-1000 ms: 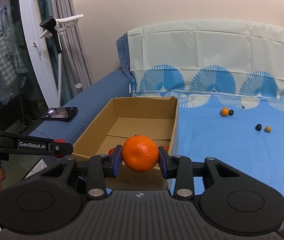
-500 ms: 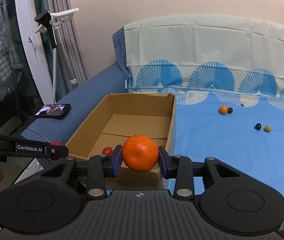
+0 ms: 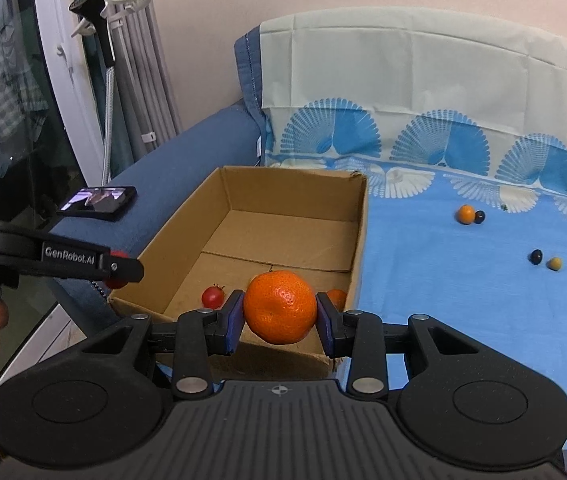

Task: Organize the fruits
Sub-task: 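Carry the red tomato and mandarin over the cardboard box with both tools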

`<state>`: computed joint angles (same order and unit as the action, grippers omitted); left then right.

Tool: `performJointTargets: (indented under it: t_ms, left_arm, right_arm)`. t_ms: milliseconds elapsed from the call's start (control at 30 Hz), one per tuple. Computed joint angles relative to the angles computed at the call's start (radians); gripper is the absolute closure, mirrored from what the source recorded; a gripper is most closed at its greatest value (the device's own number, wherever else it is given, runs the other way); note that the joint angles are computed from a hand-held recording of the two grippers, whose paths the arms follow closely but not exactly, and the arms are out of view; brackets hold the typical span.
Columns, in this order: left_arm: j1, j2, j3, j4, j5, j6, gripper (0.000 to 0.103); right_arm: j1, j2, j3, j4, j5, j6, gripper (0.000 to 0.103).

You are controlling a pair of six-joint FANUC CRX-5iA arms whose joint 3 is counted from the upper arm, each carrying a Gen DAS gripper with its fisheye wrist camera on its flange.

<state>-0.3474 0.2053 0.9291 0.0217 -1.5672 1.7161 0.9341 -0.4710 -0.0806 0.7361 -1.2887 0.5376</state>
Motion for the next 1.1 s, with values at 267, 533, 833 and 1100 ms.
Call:
performJointTargets:
  t_ms: [267, 533, 833, 1100]
  left_arm:
    - [0.003, 0.090, 0.091, -0.018, -0.026, -0.006, 0.069]
    - [0.014, 0.166, 0.156, -0.025, -0.055, -0.026, 0.069]
    - [0.019, 0.242, 0.215, -0.034, -0.085, -0.040, 0.069]
    - [0.010, 0.315, 0.279, -0.064, -0.123, -0.061, 0.069]
  right_arm:
    - [-0.125, 0.078, 0.050, -0.108, 0.075, 0.110, 0.064]
    - [-0.221, 0.149, 0.095, -0.206, 0.119, 0.205, 0.064]
    - [-0.287, 0.208, 0.126, -0.292, 0.146, 0.301, 0.064]
    - [-0.342, 0.264, 0.157, -0.348, 0.153, 0.361, 0.064]
